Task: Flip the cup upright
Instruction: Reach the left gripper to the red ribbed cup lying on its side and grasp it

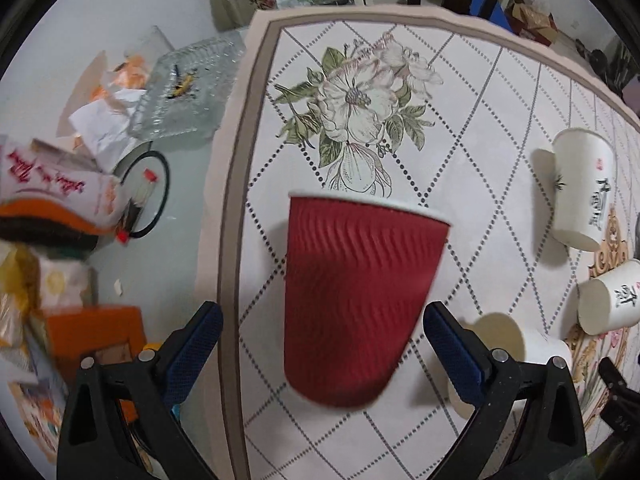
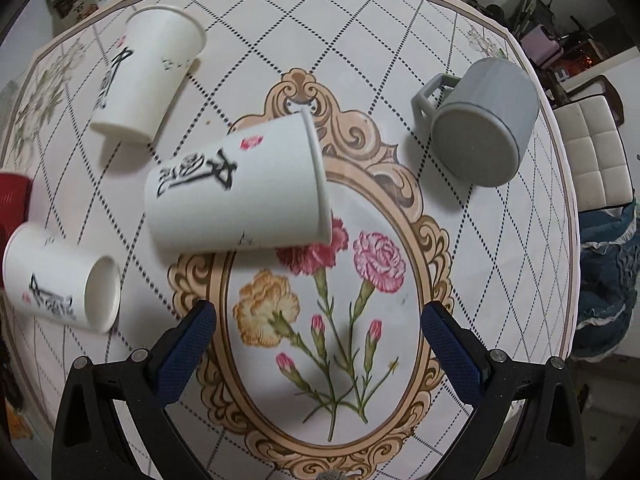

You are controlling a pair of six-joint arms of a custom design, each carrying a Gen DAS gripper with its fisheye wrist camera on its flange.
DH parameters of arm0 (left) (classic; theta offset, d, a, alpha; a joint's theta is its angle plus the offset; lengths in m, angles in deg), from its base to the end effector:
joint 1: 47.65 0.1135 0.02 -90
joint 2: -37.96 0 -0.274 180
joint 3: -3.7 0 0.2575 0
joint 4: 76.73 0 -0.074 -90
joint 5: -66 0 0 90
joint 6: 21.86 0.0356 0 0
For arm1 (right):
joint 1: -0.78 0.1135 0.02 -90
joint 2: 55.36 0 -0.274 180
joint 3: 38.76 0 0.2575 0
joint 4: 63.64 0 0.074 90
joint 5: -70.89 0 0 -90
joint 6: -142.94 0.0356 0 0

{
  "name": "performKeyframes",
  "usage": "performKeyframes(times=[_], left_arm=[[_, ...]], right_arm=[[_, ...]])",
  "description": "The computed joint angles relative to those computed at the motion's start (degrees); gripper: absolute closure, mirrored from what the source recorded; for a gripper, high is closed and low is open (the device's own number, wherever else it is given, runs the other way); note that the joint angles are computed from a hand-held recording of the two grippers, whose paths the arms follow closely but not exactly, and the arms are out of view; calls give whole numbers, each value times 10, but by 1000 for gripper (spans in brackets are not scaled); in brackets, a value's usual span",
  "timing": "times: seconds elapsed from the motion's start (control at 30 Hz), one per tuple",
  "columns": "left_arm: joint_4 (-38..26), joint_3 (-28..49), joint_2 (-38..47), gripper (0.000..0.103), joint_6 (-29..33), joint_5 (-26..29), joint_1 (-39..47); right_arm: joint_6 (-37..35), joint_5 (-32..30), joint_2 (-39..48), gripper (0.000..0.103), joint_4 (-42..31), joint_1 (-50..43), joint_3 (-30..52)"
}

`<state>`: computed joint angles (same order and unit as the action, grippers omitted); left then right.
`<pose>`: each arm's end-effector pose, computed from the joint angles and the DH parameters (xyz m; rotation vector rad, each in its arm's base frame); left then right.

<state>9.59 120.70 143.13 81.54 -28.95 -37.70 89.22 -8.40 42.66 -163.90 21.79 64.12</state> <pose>0.3533 0.0651 0.3224 0.0815 3.0139 0.1711 0.2867 0.1030 0.2981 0.4005 3.0916 -0.3269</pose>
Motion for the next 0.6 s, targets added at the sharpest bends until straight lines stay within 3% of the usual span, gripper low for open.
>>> performKeyframes(times=[0.27, 0.33, 0.37, 0.6], left_arm=[[-2, 8, 34, 1, 19, 20, 0], [-7, 12, 39, 12, 23, 31, 3], [-11, 15, 43, 29, 24, 33, 4], [-3, 13, 36, 31, 37, 34, 18]], right_arm=[[7, 3, 10, 0, -1, -1, 0], [7, 4, 10, 0, -1, -1, -2], [8, 5, 13, 0, -3, 0, 3], [16, 13, 13, 0, -15, 10, 16]])
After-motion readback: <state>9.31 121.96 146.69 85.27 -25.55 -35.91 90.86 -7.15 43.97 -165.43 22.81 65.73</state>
